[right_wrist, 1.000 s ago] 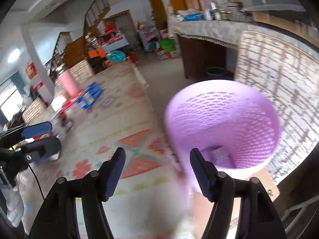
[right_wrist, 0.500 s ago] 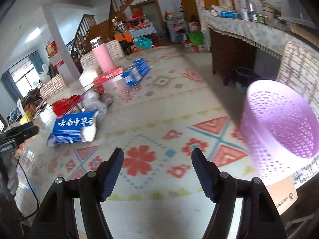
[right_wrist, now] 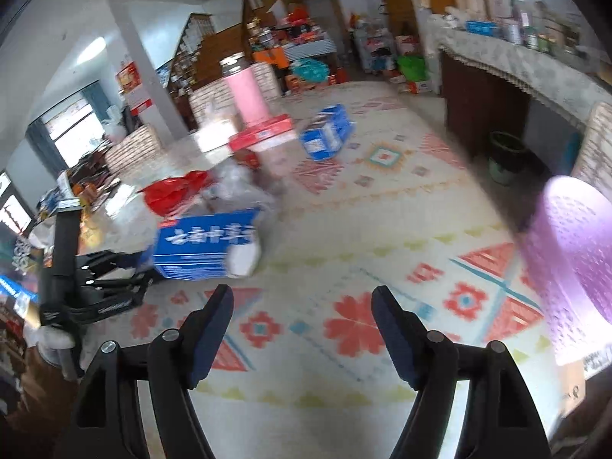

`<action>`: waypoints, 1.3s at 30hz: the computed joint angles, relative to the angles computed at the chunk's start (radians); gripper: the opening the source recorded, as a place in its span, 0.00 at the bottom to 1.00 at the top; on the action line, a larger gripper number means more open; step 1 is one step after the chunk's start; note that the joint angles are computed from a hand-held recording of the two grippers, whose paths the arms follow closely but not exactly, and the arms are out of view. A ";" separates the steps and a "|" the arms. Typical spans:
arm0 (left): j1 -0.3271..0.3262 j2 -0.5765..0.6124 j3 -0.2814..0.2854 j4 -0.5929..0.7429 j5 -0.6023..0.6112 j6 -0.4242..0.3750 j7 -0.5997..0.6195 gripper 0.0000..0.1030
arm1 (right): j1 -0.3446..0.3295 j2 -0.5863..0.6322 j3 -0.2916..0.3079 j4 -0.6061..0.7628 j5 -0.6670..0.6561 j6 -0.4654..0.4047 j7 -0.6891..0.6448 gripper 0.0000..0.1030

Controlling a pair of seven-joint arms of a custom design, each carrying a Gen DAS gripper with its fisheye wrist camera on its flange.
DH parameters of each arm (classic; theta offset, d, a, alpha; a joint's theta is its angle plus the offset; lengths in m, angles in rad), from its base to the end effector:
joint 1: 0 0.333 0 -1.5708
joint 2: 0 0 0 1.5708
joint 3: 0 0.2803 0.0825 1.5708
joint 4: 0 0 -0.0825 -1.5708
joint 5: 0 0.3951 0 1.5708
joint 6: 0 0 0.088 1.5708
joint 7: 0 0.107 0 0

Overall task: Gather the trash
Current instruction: 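Return both tools to the table trash pile, then grasp the blue-wrapped bottle with the left tool while the right tool grasps the blue box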

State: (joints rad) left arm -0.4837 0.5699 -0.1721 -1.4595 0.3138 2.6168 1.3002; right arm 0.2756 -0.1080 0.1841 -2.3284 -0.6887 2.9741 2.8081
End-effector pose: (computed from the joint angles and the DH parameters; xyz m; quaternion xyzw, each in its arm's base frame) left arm 0.5998 -0.4388 0.3877 -0.4642 0.8326 -0.2541 0.1634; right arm 0.4680 0.2818 0.4151 -0.6068 0.6934 -0.1614 0.3535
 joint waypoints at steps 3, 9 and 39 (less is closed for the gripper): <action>0.070 -0.026 -0.058 -0.051 -0.113 0.059 0.051 0.31 | 0.054 0.090 -0.028 0.085 0.217 0.022 -0.220 0.77; 0.142 -0.083 -0.100 -0.144 -0.241 0.151 0.110 0.31 | 0.134 0.261 -0.070 0.318 0.350 -0.036 -0.420 0.81; 0.147 -0.134 -0.028 -0.204 -0.233 0.217 -0.070 0.32 | 0.277 0.352 -0.071 0.491 0.316 -0.402 -0.874 0.91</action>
